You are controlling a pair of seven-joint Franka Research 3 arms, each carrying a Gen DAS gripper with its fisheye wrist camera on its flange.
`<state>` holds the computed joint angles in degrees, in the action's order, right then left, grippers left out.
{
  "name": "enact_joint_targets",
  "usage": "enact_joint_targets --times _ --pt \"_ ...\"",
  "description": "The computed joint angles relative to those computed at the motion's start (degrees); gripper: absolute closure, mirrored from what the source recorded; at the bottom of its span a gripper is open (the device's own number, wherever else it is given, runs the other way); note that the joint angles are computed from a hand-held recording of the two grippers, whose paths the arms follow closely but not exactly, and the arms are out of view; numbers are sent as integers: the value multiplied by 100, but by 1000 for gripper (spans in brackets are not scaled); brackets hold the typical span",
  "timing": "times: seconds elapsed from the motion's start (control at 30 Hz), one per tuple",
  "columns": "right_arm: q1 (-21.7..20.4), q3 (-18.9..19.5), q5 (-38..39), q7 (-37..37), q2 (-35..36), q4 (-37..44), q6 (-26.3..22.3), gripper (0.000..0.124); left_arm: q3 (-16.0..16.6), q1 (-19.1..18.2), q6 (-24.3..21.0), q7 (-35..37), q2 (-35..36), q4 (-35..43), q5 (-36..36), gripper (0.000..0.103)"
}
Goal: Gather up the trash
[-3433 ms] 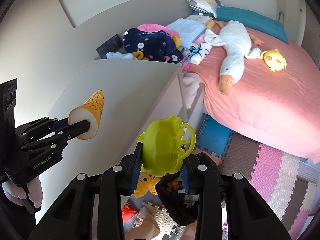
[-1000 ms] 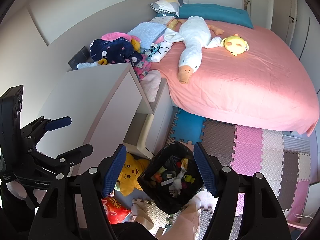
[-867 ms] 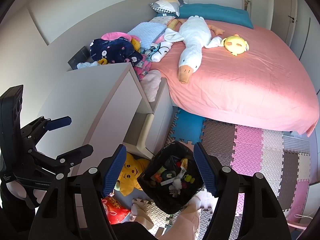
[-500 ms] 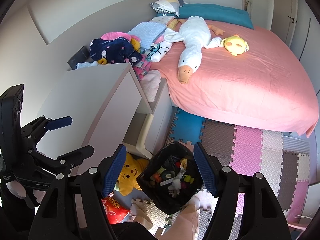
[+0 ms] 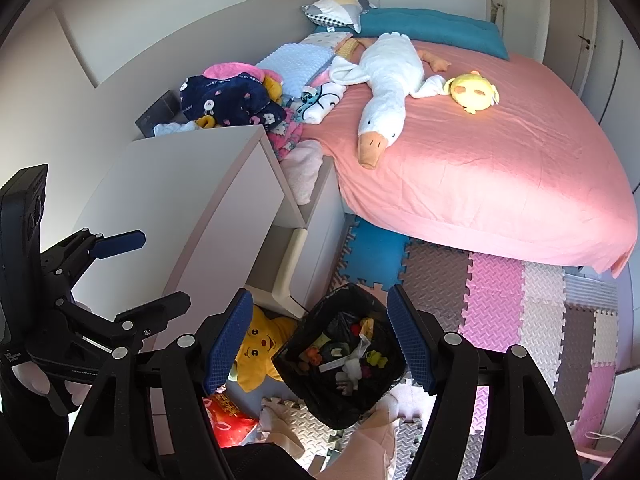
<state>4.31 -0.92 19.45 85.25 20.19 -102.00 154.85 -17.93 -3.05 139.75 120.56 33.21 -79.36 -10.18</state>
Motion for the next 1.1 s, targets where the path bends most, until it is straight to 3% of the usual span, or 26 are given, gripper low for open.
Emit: enact_joint_targets --times 0.7,1.1 --pt "28 -30 -95 64 56 115 -54 54 -129 107 -24 200 83 70 -209 6" --pt "4 -42 -131 87 53 103 -72 54 67 -73 -86 -118 155 214 90 6"
